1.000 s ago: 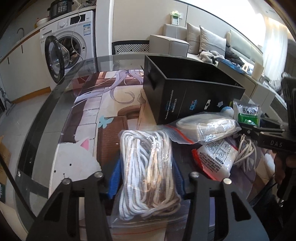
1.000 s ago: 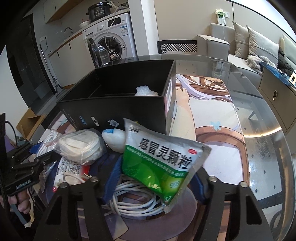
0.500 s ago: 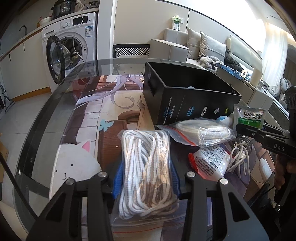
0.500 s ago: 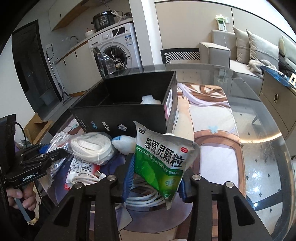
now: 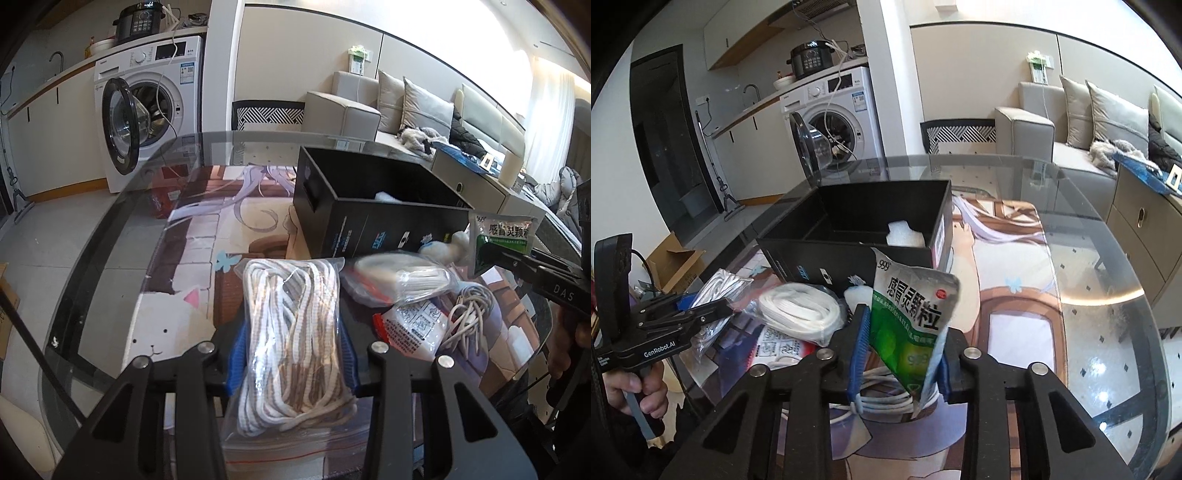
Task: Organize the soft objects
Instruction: 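Grasp the green-and-white sachet with the right gripper while the left gripper holds the cable bag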
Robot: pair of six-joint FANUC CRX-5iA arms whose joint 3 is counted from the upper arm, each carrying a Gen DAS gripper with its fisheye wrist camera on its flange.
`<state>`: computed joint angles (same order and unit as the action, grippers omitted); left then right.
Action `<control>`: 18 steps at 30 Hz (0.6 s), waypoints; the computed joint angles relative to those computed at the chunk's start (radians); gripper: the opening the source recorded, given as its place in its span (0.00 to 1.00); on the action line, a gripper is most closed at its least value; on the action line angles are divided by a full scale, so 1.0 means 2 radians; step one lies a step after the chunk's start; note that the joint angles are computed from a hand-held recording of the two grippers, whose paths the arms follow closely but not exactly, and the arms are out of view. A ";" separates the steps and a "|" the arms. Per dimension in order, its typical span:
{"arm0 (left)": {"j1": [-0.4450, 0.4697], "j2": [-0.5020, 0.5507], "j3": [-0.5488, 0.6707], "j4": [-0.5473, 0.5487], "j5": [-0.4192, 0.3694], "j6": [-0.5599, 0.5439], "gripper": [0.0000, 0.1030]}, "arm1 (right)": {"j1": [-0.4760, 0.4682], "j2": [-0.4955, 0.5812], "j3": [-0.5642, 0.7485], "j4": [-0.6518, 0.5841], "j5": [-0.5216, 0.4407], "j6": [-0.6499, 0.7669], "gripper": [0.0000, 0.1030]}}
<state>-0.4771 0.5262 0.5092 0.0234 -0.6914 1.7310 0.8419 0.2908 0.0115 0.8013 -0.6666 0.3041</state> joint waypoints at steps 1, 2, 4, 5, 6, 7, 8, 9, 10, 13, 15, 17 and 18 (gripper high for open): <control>0.000 -0.002 -0.002 0.001 0.003 0.000 0.39 | 0.001 -0.001 -0.001 0.002 0.001 -0.001 0.24; 0.000 -0.004 -0.003 -0.001 0.005 0.001 0.39 | 0.001 -0.002 -0.003 0.006 0.001 -0.003 0.19; 0.000 -0.006 -0.004 -0.002 0.009 0.002 0.39 | 0.002 -0.005 -0.007 0.017 0.002 -0.008 0.15; 0.000 -0.007 -0.006 -0.002 0.010 0.002 0.39 | 0.001 -0.006 -0.009 0.019 0.006 -0.008 0.14; -0.001 -0.008 -0.006 -0.002 0.011 0.003 0.39 | 0.002 -0.007 -0.012 0.024 0.009 -0.011 0.13; -0.001 -0.009 -0.006 -0.004 0.011 0.004 0.39 | 0.002 -0.006 -0.010 0.021 0.008 -0.007 0.13; -0.001 -0.009 -0.006 -0.004 0.012 0.005 0.39 | 0.003 -0.006 -0.009 0.019 0.009 -0.001 0.12; -0.002 -0.010 -0.007 -0.004 0.013 0.004 0.39 | 0.004 -0.006 -0.009 0.021 0.008 0.001 0.12; -0.002 -0.010 -0.006 -0.006 0.012 0.005 0.39 | 0.005 -0.007 -0.010 0.024 0.009 0.002 0.12; -0.002 -0.010 -0.006 -0.004 0.013 0.005 0.39 | 0.006 -0.006 -0.010 0.025 0.010 0.006 0.11; -0.002 -0.012 -0.007 -0.004 0.015 0.006 0.39 | 0.006 -0.006 -0.010 0.025 0.011 0.006 0.11; -0.003 -0.014 -0.008 -0.005 0.017 0.007 0.39 | 0.005 -0.008 -0.015 0.035 0.014 -0.003 0.11; -0.002 -0.016 -0.010 -0.004 0.019 0.007 0.39 | 0.005 -0.011 -0.018 0.035 0.019 -0.005 0.11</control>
<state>-0.4814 0.4950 0.4889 0.0159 -0.6530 1.7443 0.8512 0.2691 -0.0253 0.8714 -0.6291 0.2933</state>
